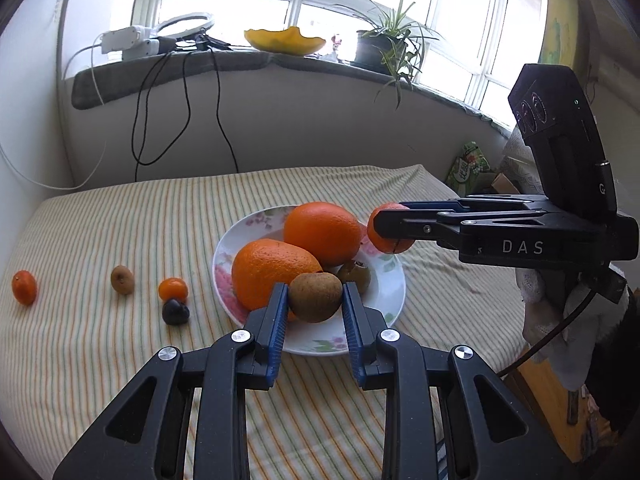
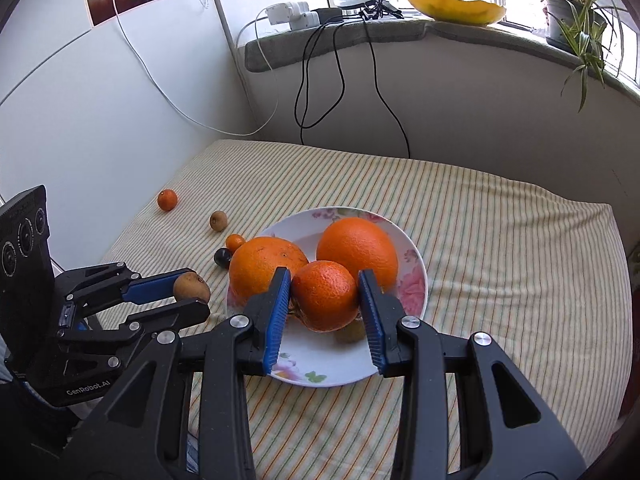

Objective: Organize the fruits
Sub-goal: 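Carry the tangerine with the right gripper while the left gripper carries the kiwi over the plate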

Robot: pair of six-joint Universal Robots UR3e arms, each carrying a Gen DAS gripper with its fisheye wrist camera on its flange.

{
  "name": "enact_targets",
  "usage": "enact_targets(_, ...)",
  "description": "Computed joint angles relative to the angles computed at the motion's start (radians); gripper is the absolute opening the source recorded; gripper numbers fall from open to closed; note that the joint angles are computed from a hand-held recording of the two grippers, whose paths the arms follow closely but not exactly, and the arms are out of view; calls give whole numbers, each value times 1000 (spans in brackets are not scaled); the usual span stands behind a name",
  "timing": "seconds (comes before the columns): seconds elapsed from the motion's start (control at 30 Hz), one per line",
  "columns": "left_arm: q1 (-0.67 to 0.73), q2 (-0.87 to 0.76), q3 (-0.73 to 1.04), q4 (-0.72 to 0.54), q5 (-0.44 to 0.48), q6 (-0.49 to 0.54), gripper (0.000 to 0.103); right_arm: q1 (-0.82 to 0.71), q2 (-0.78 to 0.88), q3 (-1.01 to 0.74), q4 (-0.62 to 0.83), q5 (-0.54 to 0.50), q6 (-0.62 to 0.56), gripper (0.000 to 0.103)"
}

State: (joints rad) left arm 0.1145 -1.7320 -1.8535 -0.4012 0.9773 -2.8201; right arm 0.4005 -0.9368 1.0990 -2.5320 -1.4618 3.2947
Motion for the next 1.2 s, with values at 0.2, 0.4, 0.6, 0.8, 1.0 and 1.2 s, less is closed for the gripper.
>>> enact_targets(0.2, -59, -41, 46, -7, 26, -4, 25, -34, -16, 63, -30, 17, 19, 37)
enact_targets(0.4, -102, -74, 81, -14, 47, -6, 25, -59, -22, 103, -52, 41, 35, 37)
enact_targets(0.6, -128, -106, 116, -20, 67, -12, 25, -73, -31, 130, -60, 58, 37, 37)
enact_targets(0.8, -141, -122, 133, -23, 80, -15, 26, -78, -19, 133, -57, 68, 39, 37)
enact_targets(1.0, -147, -128, 139, -23, 91, -22, 26, -86, -13, 142, -64, 88, 46, 38)
enact_targets(1.2, -150, -131, 145, -25, 98, -28, 26, -97, -13, 155, -73, 107, 55, 38)
